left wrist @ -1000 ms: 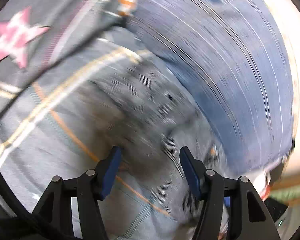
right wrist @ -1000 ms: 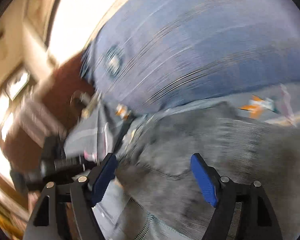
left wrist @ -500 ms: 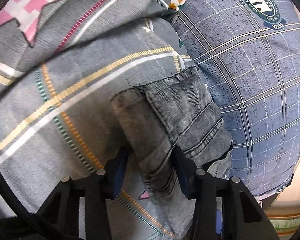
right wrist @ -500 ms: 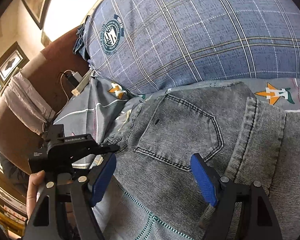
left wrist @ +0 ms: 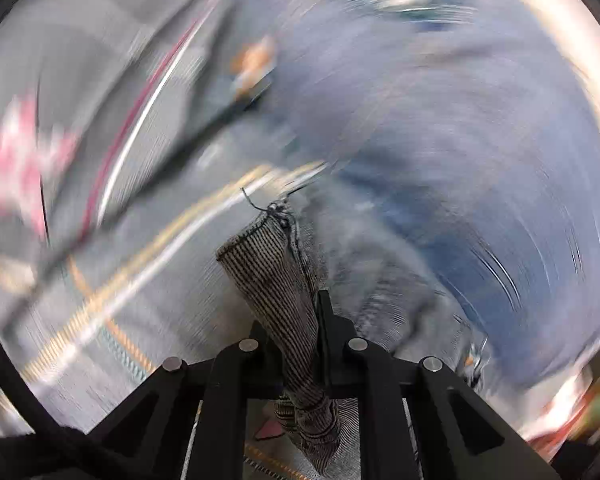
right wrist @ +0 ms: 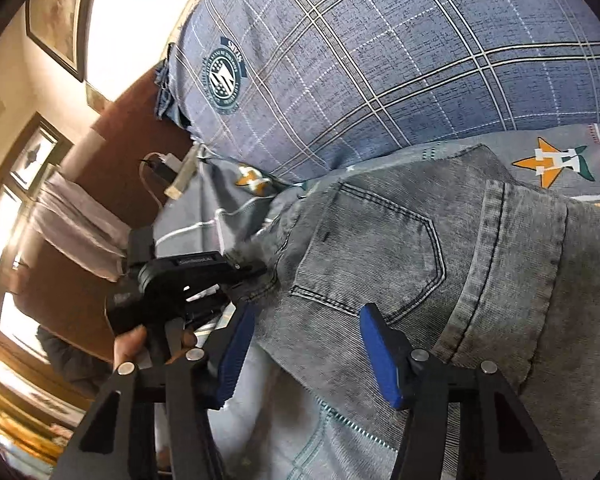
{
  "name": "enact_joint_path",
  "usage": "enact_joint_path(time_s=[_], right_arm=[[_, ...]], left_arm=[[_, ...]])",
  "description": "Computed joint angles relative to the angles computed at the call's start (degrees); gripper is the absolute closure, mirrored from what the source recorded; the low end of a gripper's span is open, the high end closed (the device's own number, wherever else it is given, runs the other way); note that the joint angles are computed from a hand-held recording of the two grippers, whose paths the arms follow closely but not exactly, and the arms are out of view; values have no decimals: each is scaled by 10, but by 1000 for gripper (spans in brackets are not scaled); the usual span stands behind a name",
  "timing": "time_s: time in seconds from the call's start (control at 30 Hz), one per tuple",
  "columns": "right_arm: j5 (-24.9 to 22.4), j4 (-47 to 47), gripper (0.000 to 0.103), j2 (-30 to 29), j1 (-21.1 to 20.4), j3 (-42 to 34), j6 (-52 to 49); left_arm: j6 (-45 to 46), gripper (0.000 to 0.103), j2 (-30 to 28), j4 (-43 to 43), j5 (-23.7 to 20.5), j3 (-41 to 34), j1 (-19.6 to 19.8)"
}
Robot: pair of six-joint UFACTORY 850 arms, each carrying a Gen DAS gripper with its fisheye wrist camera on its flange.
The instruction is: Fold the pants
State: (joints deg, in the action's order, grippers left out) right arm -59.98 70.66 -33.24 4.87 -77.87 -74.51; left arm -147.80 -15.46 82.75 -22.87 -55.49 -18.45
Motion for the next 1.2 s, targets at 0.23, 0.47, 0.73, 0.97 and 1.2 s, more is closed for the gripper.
enact_joint_path(time_s=[0.23,0.47,0.73,0.97,1.2], right_arm=[[-88,38,32,-32,-56,-76,0],[-170,25,29,-71,-71,-120,38],[-22,-75,45,-47,-52,-102,84],[-20,-37,88,-24,-79,-85,58],[-12,-20,90,-10,-110,-72,49]], left_arm=[[192,91,-52,43,-209,-83,-144],[267,91,-108,86,-193,-128,-198],[346,91,-135,103,-187,-144,-239],[242,91,-107,184,-159,-132,-232],[262,91,-144,175,-102,-177,-233]])
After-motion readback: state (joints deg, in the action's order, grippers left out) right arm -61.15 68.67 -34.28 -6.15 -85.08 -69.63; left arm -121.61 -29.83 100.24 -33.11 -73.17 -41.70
